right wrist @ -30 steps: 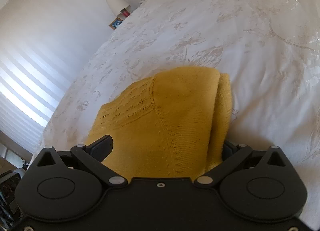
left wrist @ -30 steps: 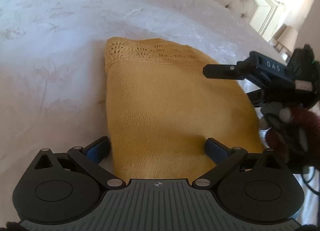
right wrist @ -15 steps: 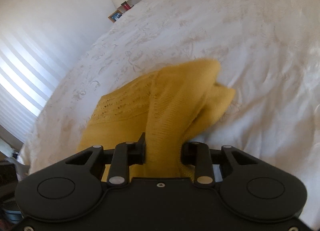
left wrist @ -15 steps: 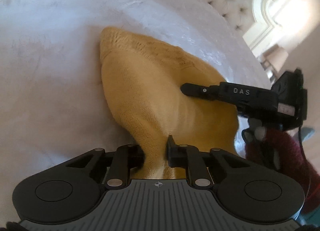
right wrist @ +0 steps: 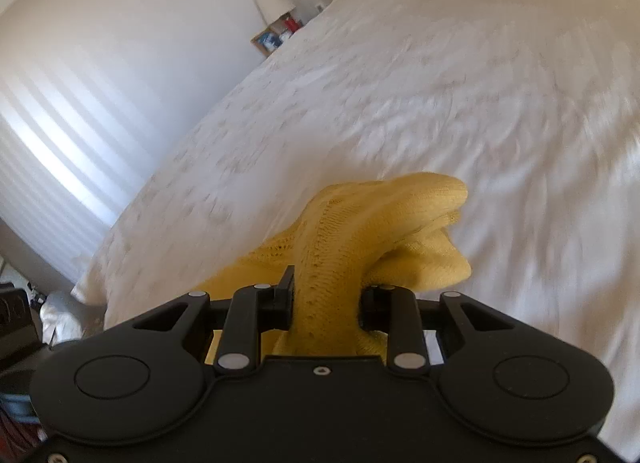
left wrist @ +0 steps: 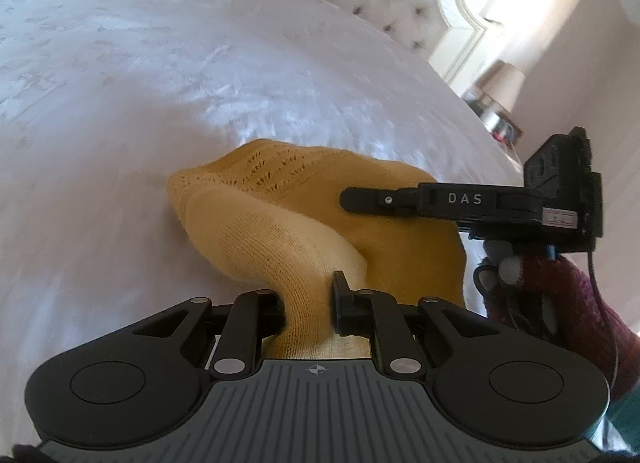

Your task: Fold small clothes

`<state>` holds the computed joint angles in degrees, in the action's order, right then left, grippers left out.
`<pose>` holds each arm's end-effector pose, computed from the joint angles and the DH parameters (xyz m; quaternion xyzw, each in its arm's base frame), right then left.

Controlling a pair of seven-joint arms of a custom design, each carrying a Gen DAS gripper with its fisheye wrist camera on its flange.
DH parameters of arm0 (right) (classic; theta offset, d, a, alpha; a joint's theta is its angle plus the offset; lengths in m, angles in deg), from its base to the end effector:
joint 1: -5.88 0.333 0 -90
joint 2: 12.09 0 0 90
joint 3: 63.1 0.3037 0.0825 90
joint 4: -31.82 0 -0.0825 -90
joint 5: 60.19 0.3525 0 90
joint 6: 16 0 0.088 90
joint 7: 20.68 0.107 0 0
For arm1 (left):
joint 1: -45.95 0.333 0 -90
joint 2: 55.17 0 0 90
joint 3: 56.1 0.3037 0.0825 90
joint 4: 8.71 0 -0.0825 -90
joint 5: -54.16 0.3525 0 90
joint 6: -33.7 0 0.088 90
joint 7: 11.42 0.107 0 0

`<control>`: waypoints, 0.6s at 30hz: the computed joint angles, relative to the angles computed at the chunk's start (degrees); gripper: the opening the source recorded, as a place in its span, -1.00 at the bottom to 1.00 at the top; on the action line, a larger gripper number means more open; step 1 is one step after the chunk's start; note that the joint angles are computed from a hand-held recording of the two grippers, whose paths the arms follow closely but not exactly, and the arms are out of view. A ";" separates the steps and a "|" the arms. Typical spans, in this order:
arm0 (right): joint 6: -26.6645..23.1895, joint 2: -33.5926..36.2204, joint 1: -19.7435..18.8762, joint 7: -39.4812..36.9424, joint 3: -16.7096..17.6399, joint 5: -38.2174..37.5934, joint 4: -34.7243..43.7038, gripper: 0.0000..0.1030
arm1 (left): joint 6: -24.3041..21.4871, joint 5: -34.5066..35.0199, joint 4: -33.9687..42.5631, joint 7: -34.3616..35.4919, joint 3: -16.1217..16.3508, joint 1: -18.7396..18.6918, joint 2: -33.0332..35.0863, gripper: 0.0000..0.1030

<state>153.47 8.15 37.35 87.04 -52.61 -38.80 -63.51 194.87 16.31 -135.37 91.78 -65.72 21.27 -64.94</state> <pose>0.5280 0.4162 0.5173 -0.6404 0.6114 0.0175 0.4644 0.4397 -0.2692 0.5357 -0.5434 0.7321 -0.4090 0.0387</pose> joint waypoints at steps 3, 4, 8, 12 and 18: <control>0.60 -4.29 0.16 -0.60 2.02 2.51 -6.22 -0.25 | -1.71 -0.83 -5.96 -0.07 0.52 -1.33 -6.20 -0.69; 0.64 -5.38 1.14 0.45 1.56 1.97 -8.06 -0.24 | -2.16 -0.49 -7.74 -0.88 0.65 -1.80 -7.65 -0.69; -4.51 -8.17 8.18 14.25 -4.92 -12.37 -13.82 -0.01 | -3.61 7.29 -15.13 -10.16 -1.61 -1.02 -11.18 -0.68; -1.25 -10.48 8.80 25.30 -5.59 -18.76 -20.23 0.10 | 0.95 14.39 -23.05 -17.10 -3.72 -1.00 -13.34 -0.59; 1.34 -14.73 11.12 47.54 -10.46 -40.32 -23.59 0.28 | 4.61 20.51 -24.72 -23.56 -2.51 -1.52 -16.19 -0.54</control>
<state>154.81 -6.58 48.47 134.58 -63.07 -79.12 -87.10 199.48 36.82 -160.09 68.23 -68.23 19.75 -81.12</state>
